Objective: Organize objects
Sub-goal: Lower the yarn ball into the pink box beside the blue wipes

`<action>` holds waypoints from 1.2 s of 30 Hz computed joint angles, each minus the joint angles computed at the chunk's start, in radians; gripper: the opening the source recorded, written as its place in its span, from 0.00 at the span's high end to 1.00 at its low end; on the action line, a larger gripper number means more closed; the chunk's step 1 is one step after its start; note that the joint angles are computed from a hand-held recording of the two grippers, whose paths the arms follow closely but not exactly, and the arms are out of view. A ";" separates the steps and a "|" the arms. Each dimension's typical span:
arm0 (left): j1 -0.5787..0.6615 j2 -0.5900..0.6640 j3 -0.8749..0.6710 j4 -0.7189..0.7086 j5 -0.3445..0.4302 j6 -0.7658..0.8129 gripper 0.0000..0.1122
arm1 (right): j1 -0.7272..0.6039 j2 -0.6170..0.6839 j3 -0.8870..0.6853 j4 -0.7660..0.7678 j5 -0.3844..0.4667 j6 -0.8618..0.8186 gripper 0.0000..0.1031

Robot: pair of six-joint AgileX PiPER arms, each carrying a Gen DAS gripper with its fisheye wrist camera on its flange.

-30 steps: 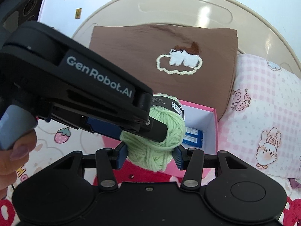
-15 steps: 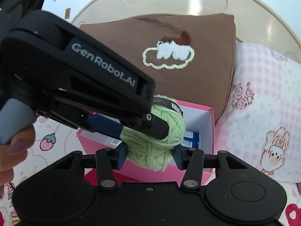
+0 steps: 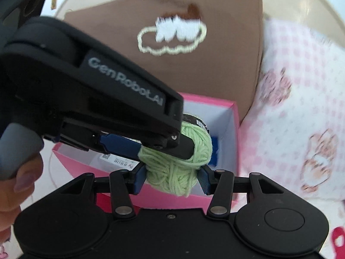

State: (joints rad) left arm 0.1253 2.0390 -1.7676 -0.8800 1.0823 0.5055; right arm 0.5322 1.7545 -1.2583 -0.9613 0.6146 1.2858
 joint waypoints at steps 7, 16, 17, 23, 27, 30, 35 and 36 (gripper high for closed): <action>-0.010 0.138 -0.152 0.027 0.045 -0.092 0.59 | -0.059 0.096 -0.125 0.194 0.025 -0.161 0.47; 0.028 0.235 -0.217 -0.024 0.101 -0.142 0.59 | -0.089 0.094 -0.115 0.281 -0.016 -0.332 0.44; 0.039 0.248 -0.231 -0.034 0.113 -0.148 0.59 | -0.097 0.077 -0.096 0.294 -0.044 -0.354 0.44; 0.046 0.270 -0.258 -0.024 0.122 -0.145 0.62 | -0.116 0.030 -0.046 0.365 -0.100 -0.453 0.55; 0.022 0.240 -0.217 0.010 0.078 -0.125 0.63 | -0.119 0.015 -0.027 0.376 -0.110 -0.427 0.63; 0.013 0.227 -0.192 0.016 0.050 -0.111 0.63 | -0.138 0.031 -0.032 0.369 -0.120 -0.442 0.63; 0.001 0.186 -0.116 0.023 -0.012 -0.068 0.62 | -0.125 0.037 -0.031 0.314 -0.107 -0.410 0.63; 0.001 0.180 -0.101 0.017 -0.023 -0.066 0.62 | -0.115 0.038 -0.027 0.262 -0.096 -0.375 0.62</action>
